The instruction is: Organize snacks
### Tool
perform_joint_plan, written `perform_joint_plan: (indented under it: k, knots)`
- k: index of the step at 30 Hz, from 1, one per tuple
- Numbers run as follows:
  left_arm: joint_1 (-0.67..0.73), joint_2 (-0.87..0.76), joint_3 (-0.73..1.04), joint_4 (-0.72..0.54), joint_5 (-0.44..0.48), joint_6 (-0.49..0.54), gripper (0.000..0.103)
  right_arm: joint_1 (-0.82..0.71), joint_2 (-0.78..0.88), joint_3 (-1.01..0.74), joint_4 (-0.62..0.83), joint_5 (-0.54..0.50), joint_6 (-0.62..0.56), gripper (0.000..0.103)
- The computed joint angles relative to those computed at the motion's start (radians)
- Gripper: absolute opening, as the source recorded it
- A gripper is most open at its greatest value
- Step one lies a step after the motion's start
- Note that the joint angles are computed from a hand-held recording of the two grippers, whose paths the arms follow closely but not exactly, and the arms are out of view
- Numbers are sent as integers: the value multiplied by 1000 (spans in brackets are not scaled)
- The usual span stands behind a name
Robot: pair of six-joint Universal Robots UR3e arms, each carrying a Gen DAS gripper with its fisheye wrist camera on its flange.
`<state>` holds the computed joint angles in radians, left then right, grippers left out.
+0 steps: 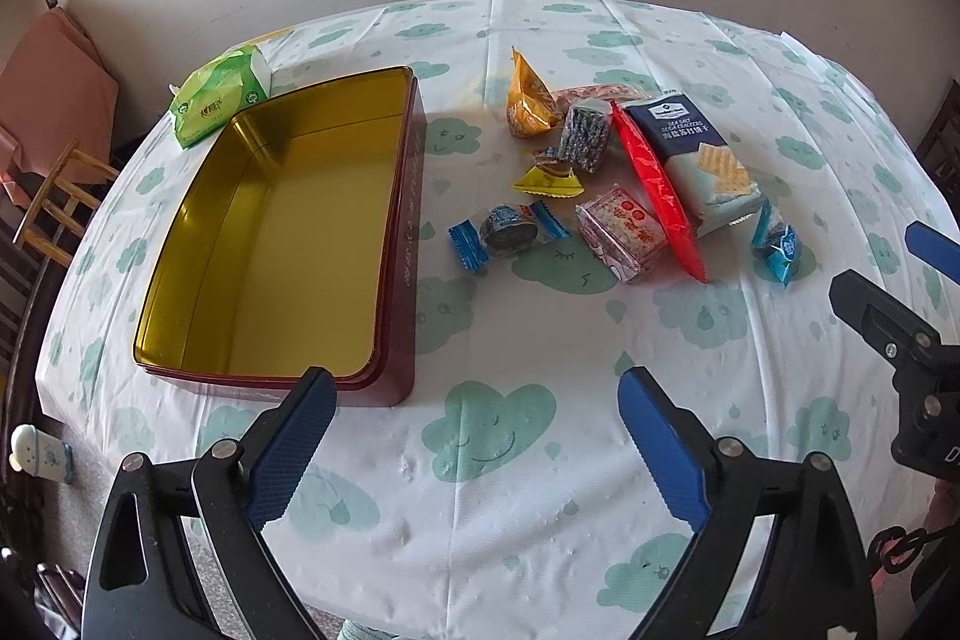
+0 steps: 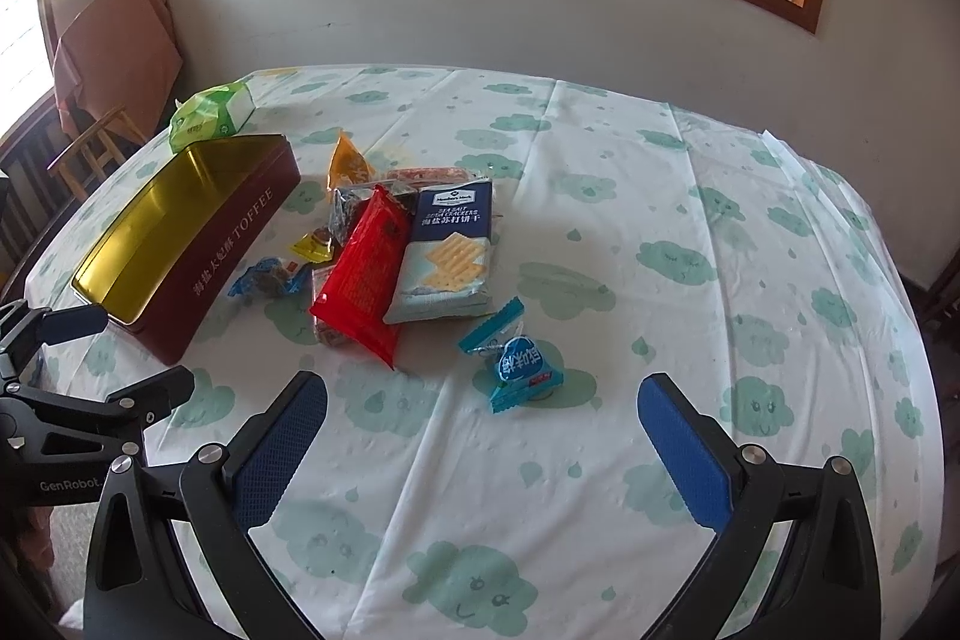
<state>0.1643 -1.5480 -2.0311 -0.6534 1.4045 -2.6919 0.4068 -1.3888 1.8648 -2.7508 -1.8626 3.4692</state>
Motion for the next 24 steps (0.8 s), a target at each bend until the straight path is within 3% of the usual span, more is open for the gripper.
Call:
perform_joint_plan:
  k: [12, 18, 24]
  knots:
    - [7, -5, -3, 13, -10, 2, 89, 0, 25, -14, -10, 18, -14, 97]
    - [5, -4, -7, 14, -6, 0, 87, -15, 35, -11, -15, 51, -19, 91]
    - [26, -18, -57, 122, -36, 3, 80, -38, 49, 0, -22, 92, -38, 79]
